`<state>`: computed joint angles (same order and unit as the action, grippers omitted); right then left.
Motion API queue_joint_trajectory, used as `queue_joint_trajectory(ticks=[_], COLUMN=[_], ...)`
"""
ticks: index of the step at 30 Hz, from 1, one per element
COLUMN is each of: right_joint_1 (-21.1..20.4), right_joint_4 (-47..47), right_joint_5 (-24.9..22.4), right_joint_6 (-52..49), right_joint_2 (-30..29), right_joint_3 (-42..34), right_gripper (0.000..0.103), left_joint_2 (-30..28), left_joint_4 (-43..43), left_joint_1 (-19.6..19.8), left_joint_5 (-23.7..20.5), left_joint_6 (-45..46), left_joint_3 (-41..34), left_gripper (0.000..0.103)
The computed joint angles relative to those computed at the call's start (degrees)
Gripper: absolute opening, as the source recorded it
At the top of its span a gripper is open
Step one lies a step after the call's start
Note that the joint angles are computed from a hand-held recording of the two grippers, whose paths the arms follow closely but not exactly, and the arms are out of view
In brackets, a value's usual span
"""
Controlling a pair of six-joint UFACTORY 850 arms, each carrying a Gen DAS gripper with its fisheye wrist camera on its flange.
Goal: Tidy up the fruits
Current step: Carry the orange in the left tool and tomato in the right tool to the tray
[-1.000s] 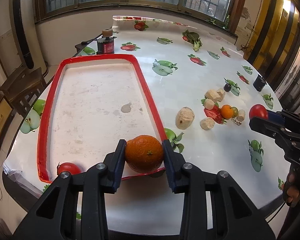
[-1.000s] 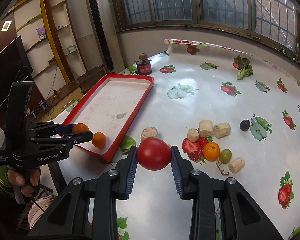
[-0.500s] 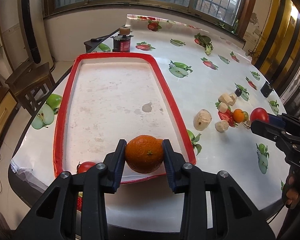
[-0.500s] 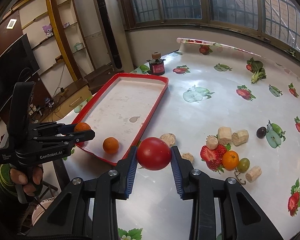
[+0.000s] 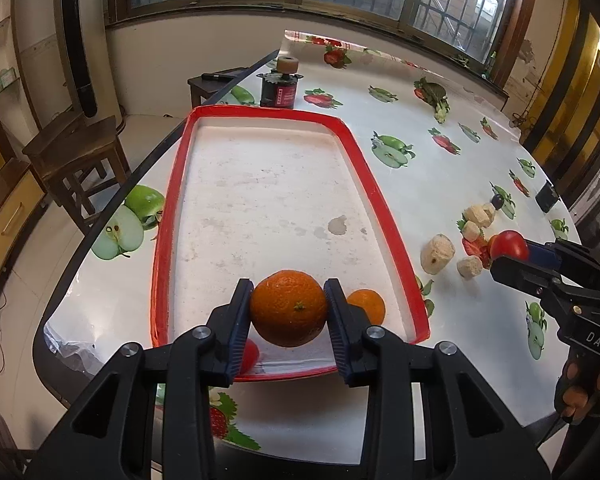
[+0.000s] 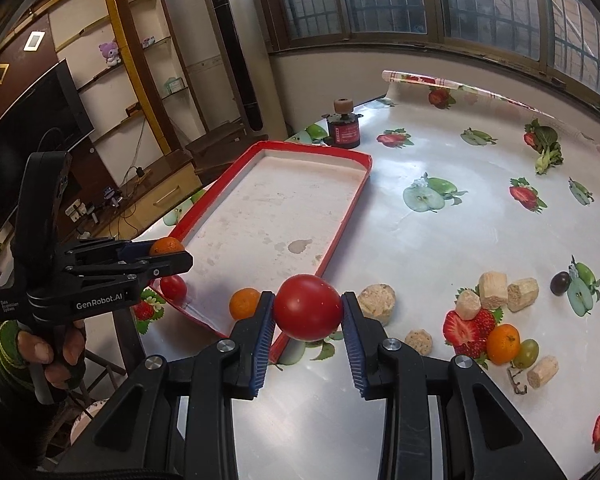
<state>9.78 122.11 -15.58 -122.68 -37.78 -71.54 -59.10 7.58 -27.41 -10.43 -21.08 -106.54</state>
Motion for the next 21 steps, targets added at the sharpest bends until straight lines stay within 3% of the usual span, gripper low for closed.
queue_joint_trajectory(ticks=[8,21], right_joint_1=[0.32,2.50], right_joint_4=[-14.49,-44.85], right_joint_5=[-2.95,-4.45], right_joint_6=[15.77,46.37], right_joint_2=[-4.23,-17.29], right_joint_3=[-6.00,-23.01], right_gripper=[0.034,0.034], left_joint_2=[-2.70,-11.30], left_joint_4=[-3.43,-13.61], left_joint_1=[1.93,3.38], left_joint_5=[-2.06,-9.86], left_joint_6=[2.07,11.68], left_joint_3=[-4.51,-16.47], left_gripper=[0.034,0.034])
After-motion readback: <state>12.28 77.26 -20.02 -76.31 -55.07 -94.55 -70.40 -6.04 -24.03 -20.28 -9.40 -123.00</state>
